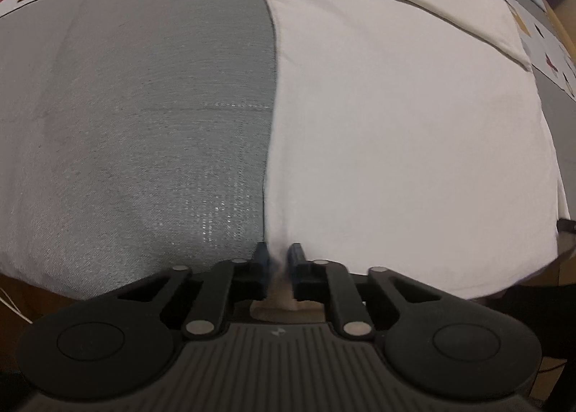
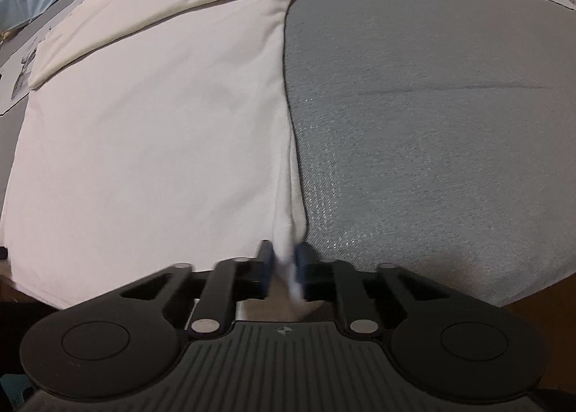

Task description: Fold small clothes

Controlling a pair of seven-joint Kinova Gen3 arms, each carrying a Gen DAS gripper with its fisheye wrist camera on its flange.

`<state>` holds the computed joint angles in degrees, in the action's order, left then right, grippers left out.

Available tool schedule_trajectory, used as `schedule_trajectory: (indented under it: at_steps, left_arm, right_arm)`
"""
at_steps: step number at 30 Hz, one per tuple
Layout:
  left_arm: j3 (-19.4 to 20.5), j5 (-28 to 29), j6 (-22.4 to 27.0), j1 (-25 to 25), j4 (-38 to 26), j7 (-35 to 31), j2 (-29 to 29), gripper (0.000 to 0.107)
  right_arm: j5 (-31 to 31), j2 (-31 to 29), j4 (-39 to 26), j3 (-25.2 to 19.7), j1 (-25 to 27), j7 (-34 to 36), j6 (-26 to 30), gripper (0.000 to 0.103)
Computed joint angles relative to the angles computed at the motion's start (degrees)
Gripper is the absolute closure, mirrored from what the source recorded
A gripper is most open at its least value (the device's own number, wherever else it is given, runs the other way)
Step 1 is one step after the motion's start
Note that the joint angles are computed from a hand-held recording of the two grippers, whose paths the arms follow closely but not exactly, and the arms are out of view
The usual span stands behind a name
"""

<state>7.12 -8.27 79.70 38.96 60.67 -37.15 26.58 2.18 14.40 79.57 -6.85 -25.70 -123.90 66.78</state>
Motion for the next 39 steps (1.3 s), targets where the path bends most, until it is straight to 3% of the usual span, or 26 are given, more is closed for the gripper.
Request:
schedule_trajectory:
  at_steps: [8,12,15,21,28,31,34,39]
  left_arm:
    - [-0.15,-0.84,-0.48,0.65,0.55,0.05,-0.57,0.101]
    - [-0.19,-2.63,-4.86,1.52,3.04,1.17,-3.65,0.102]
    - [0.35,-4.3,-8.59,1.68,4.71,1.33,-7.45,0.103]
    - [2.23,-9.69,-8.12,3.69,2.71,0.55,-13.03,0.103]
    - [7.51,-12.27,-4.61,5.13,3.49,1.34,-21.78,0.103]
    - [9.57,-12.02,-5.85,3.76,5.1,3.54,-24.69,0.103]
    - [9.93,-10.55,-7.56,0.68,5.57,3.3,-24.23,0.103]
    - [6.3,-7.23,-9.94,-4.62,2.7,-2.98,-16.59,0.103]
  right_arm:
    - [-0.19,-0.56,0.8,-0.18,-0.06,0.02,-0.68,0.097]
    - [-1.49,-2.48,2.06,-0.26,1.06,0.78,-3.4,0.098]
    - [-5.09,-6.34,3.69,-0.41,3.77,4.41,-8.82,0.098]
    - [-13.18,-14.87,4.06,0.42,8.28,10.93,-13.04,0.099]
    - [-25.43,-26.61,7.5,5.54,10.59,20.69,-8.77,0.099]
    - [-28.98,-29.72,9.2,7.51,11.45,20.46,-7.21,0.099]
    - [-31.82,-29.6,11.0,8.39,12.23,18.75,-8.98,0.099]
    - [-28.59,-20.25,7.8,5.4,13.74,13.27,-13.46,0.099]
